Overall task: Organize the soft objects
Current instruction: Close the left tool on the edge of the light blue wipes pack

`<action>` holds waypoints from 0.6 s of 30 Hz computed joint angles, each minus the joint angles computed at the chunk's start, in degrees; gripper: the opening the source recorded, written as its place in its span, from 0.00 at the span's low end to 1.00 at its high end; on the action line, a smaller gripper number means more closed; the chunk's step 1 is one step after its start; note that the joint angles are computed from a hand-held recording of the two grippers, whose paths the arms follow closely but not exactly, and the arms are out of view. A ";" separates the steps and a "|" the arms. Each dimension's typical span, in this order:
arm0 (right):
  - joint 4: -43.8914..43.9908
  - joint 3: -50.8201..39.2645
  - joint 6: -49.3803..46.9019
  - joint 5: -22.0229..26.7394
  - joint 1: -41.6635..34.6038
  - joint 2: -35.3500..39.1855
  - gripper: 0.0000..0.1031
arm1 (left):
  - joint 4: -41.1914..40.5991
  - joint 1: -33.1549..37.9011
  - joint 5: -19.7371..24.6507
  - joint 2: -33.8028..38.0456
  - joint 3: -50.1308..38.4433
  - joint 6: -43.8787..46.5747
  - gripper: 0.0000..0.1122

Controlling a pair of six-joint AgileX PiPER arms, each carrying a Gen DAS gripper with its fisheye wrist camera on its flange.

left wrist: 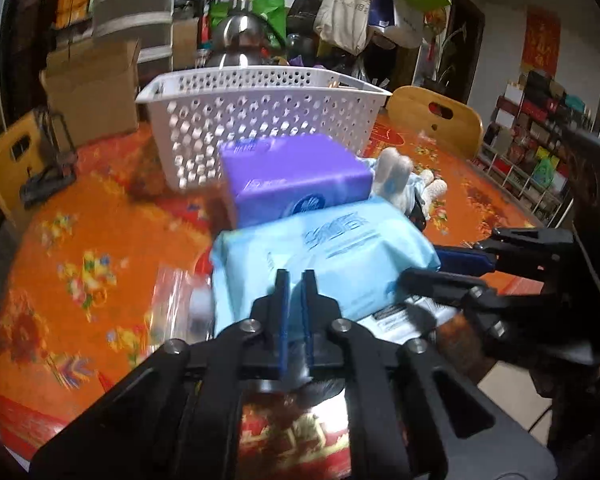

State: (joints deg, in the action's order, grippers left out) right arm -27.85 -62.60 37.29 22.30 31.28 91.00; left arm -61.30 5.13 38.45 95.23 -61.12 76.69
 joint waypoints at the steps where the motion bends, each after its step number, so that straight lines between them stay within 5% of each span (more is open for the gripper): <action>1: 1.57 1.71 -0.76 -2.06 -0.70 -0.67 0.19 | -0.80 0.97 1.20 0.34 -0.09 1.18 0.12; 2: 2.12 2.64 -0.76 -2.84 -0.85 -1.21 0.19 | -1.74 1.33 0.13 -0.20 0.70 2.58 0.18; 3: 0.38 2.94 0.93 -2.55 -0.45 -1.72 0.19 | -2.57 1.19 -1.84 -0.65 1.42 3.79 0.42; 4: -1.86 2.90 3.02 -2.10 0.05 -1.91 0.22 | -4.75 0.63 -5.85 -1.85 3.26 6.63 0.79; 5: -5.88 2.80 6.99 -1.25 0.79 -2.11 0.22 | -9.22 0.94 -7.57 -2.68 5.07 11.64 0.91; 9: -11.03 3.07 12.51 -0.45 1.54 -2.80 0.29 | -9.93 2.38 -4.25 -1.80 4.56 13.40 0.92; 14: -1.67 2.34 4.60 -3.26 -1.58 -1.46 0.36 | -5.83 -0.77 -5.43 1.68 2.52 9.62 0.90; 18: 3.80 1.77 -1.29 -4.43 -2.48 -0.05 0.42 | -2.50 0.47 -0.01 6.96 -1.56 4.26 0.68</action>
State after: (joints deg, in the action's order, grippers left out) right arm -24.05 -60.83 36.01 17.87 28.80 90.95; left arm -63.80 5.60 38.44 102.19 -62.68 80.95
